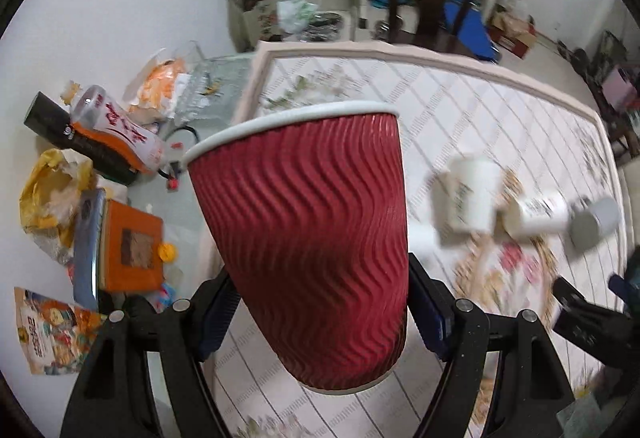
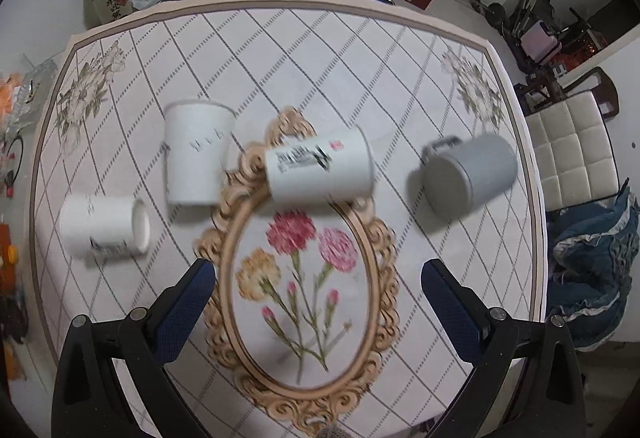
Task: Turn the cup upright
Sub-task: 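Lift the red cup with the left tool and rotate it rim-up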
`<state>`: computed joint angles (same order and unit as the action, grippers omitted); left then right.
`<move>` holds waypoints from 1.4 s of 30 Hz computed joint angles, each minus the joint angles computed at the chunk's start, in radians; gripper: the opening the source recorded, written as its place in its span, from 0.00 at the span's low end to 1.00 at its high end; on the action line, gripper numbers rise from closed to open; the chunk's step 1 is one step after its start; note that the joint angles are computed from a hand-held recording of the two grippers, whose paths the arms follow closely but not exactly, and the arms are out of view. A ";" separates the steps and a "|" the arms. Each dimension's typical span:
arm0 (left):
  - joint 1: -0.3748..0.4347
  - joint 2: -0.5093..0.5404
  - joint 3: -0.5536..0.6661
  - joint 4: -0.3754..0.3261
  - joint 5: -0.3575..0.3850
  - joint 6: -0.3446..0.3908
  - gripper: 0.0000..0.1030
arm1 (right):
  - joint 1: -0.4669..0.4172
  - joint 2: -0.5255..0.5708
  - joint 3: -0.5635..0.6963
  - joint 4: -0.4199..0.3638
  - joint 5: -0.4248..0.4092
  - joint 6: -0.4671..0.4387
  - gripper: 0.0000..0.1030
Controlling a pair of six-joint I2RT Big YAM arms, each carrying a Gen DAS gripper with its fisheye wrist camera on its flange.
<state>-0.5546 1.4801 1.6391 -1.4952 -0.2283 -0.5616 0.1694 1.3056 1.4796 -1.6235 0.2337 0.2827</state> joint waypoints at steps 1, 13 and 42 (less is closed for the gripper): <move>-0.033 -0.002 -0.005 -0.006 0.008 -0.015 0.72 | -0.012 -0.019 -0.020 0.000 -0.001 -0.009 1.00; -0.315 0.126 -0.037 0.031 0.077 -0.087 0.72 | -0.277 -0.180 -0.291 0.024 0.007 -0.174 1.00; -0.342 0.217 -0.126 0.109 0.274 -0.163 0.99 | -0.451 -0.214 -0.420 0.095 0.044 -0.317 1.00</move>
